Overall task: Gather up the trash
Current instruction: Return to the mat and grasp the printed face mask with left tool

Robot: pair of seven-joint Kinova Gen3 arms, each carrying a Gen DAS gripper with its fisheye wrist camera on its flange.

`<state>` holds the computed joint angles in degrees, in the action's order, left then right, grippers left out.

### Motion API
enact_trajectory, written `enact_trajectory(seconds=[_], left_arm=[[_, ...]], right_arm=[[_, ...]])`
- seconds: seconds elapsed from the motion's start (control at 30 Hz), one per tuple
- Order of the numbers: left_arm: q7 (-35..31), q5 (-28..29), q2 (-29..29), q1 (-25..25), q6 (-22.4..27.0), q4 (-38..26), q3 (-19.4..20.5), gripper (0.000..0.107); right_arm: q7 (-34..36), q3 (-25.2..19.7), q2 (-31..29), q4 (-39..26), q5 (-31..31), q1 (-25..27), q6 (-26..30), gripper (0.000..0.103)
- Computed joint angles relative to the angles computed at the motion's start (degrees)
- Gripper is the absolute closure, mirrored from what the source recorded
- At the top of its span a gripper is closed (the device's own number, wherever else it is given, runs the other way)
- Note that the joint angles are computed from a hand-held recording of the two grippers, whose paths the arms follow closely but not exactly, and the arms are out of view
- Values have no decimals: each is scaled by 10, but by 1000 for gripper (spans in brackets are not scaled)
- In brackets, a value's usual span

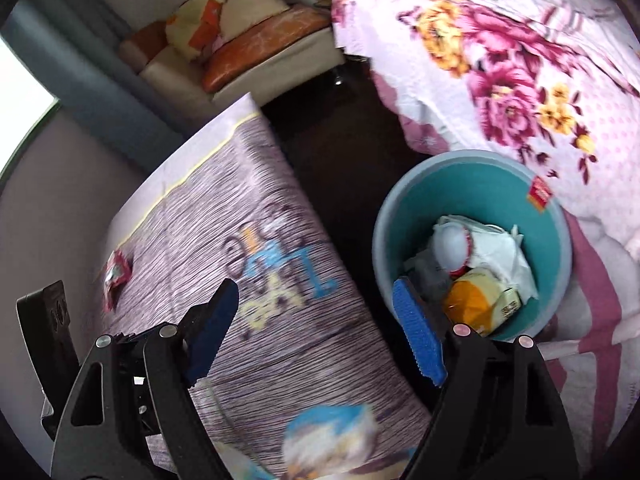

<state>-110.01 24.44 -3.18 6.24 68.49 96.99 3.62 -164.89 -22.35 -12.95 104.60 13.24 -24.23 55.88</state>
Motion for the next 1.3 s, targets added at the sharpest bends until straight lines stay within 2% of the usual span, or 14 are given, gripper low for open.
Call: enact_trajectory(seconds=[0.17, 0.3, 0.47, 0.73, 0.97, 1.0, 1.1, 1.17, 1.2, 1.23, 1.3], left_arm=[[-42, -2, -24, -34, 25, 20, -36, 18], [-80, -14, -42, -65, 44, 34, -64, 18], [-119, -54, -62, -102, 46, 53, -91, 18], [-152, -89, -62, -135, 45, 76, -103, 18], [-194, -88, -85, -126, 3, 111, -99, 18], [-201, -90, -94, -124, -8, 121, -97, 21], [-208, -95, -112, -113, -27, 135, -94, 40], [-218, -81, -115, -109, -22, 136, -105, 71], [-221, -74, -112, -109, -15, 132, -111, 79], [-223, -60, -102, -112, 0, 124, -123, 93], [-226, -27, -80, -131, 34, 106, -148, 95]], right_arm=[[-8, -22, 51, -55, 19, -36, 24, 24], [-7, -15, 82, -83, 30, -76, 29, 23], [4, 3, 128, -124, 37, -131, 27, 23], [16, 35, 171, -166, 37, -189, 34, 23], [14, 52, 192, -190, 43, -218, 44, 23], [18, 54, 192, -190, 41, -218, 43, 23], [26, 59, 195, -193, 36, -220, 44, 23], [29, 61, 198, -196, 34, -221, 46, 23], [32, 63, 201, -200, 31, -221, 46, 23], [34, 64, 202, -200, 29, -221, 46, 23], [42, 66, 211, -211, 24, -221, 49, 23]])
